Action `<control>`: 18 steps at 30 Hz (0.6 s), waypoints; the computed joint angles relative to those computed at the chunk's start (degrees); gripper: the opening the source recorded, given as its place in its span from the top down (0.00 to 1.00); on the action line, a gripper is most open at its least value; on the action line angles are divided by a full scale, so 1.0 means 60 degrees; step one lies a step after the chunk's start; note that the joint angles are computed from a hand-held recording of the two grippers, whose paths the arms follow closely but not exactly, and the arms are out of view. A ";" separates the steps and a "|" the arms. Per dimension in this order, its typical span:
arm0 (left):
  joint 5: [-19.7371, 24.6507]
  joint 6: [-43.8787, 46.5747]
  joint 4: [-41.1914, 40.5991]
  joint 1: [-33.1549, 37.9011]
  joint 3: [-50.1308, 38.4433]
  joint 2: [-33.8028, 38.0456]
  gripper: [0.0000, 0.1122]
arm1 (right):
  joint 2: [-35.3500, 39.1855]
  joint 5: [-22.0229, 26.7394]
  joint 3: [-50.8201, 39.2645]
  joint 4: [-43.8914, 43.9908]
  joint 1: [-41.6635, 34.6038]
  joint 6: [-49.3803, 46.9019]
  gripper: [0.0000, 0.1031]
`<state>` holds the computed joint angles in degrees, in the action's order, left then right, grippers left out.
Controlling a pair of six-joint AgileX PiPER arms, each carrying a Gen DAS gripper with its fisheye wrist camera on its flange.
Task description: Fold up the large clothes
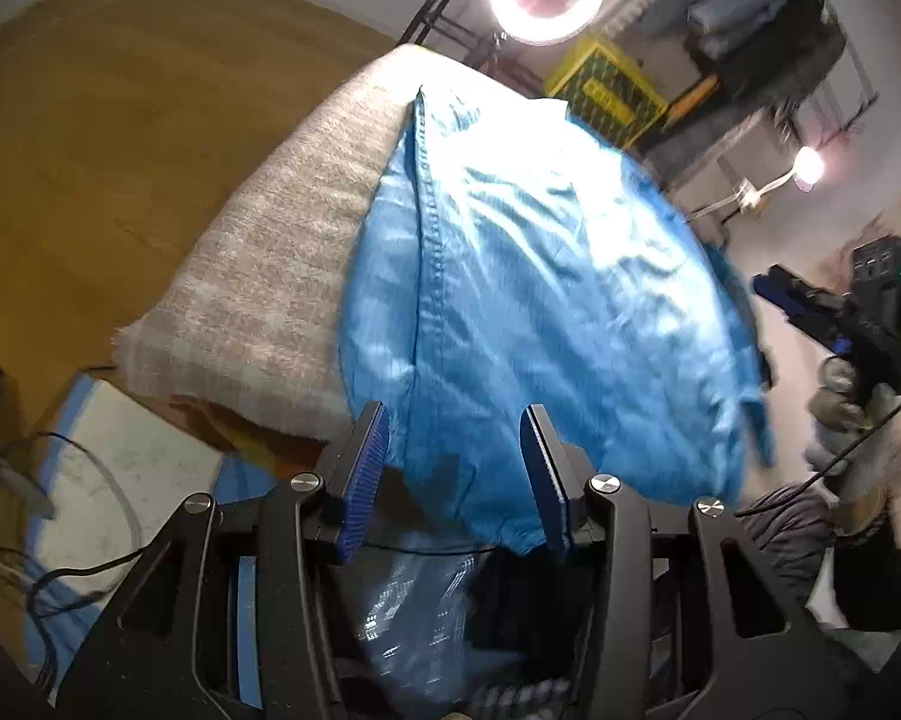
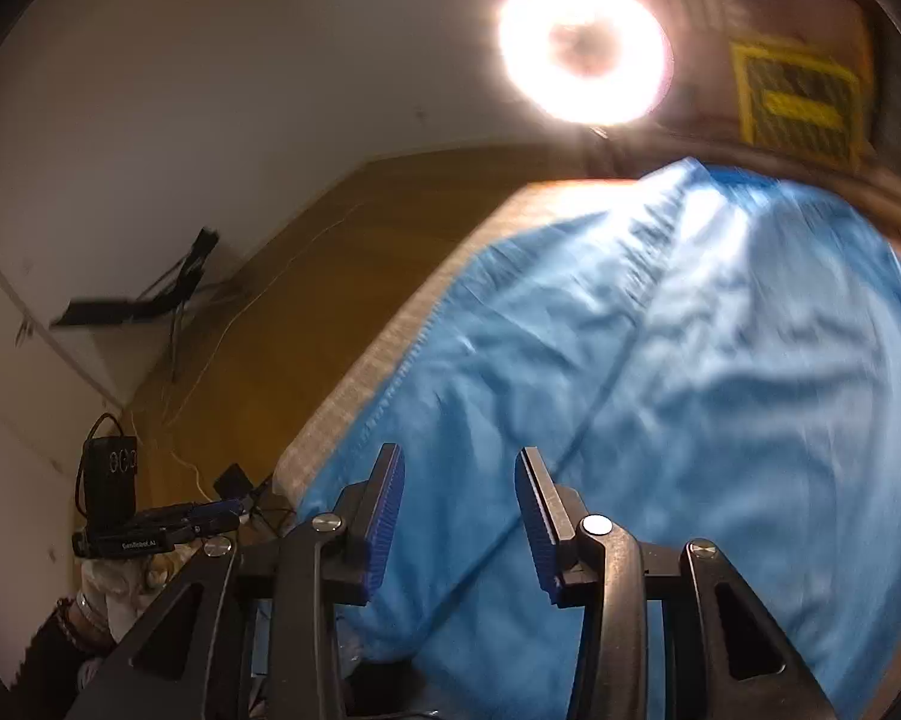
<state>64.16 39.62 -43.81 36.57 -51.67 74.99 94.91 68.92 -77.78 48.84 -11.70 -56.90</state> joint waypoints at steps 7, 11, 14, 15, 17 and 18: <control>0.0235 -0.1044 0.0573 -0.0442 0.0288 0.0060 0.57 | 0.0252 -0.0302 0.1125 -0.0530 -0.0135 0.0034 0.56; -0.0864 -0.0413 -0.0053 -0.0664 0.1459 0.0175 0.51 | 0.1062 -0.0455 0.0830 -0.0926 0.0345 0.0486 0.56; -0.1640 0.0334 -0.1178 -0.0778 0.2321 0.0607 0.51 | 0.1523 -0.0744 0.0623 -0.1249 0.0587 0.0741 0.56; -0.1947 0.0382 -0.1306 -0.0913 0.2447 0.0773 0.51 | 0.1752 -0.0778 0.0470 -0.1365 0.0621 0.0977 0.56; -0.2467 0.0424 -0.1390 -0.1172 0.2559 0.1107 0.51 | 0.2219 -0.0575 0.0144 -0.1422 0.0585 0.1326 0.56; -0.2674 0.0489 -0.1479 -0.1202 0.2649 0.1195 0.51 | 0.2385 -0.0506 0.0045 -0.1465 0.0589 0.1415 0.56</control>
